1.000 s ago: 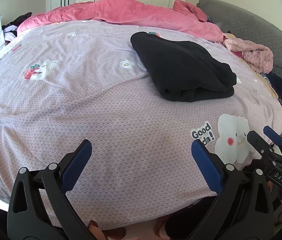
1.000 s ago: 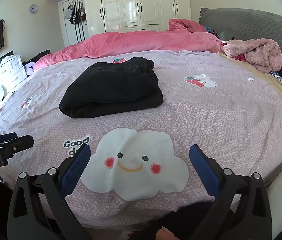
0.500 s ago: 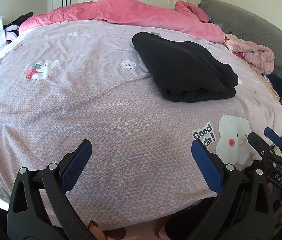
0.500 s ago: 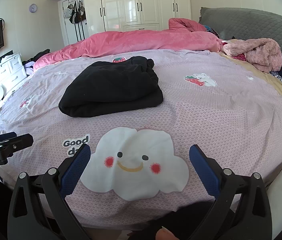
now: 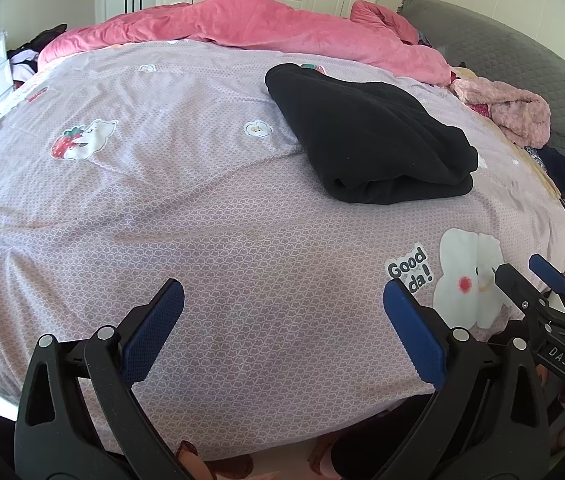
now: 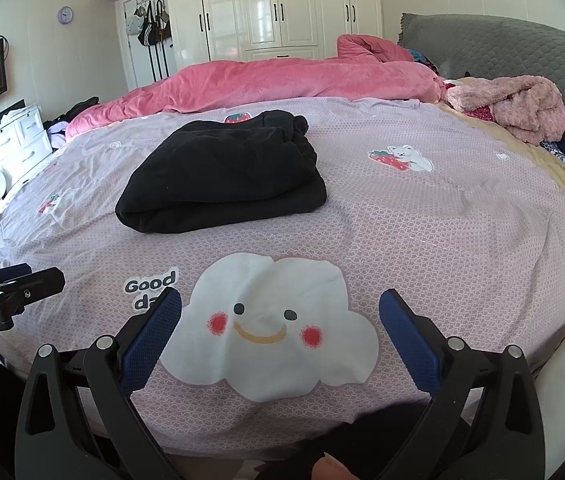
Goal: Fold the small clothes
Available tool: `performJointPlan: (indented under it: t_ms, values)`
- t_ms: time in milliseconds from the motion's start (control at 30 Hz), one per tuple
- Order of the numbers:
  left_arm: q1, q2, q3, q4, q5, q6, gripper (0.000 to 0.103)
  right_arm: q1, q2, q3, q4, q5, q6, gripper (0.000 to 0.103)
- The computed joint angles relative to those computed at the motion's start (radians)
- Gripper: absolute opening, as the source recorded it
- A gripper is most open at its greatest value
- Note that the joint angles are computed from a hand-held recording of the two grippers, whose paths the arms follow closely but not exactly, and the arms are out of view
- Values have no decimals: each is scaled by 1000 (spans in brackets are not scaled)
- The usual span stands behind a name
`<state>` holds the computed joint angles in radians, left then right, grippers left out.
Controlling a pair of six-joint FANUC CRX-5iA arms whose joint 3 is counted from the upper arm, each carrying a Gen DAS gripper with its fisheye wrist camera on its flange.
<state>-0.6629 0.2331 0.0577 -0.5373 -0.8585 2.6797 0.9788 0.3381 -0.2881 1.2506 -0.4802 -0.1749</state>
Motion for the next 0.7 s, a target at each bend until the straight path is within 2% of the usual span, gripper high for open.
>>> performJointPlan:
  t_ms: [700]
  values:
    - [3,-2,-3,8,3,-5,94,-2,0,-3,5,1,-6,99]
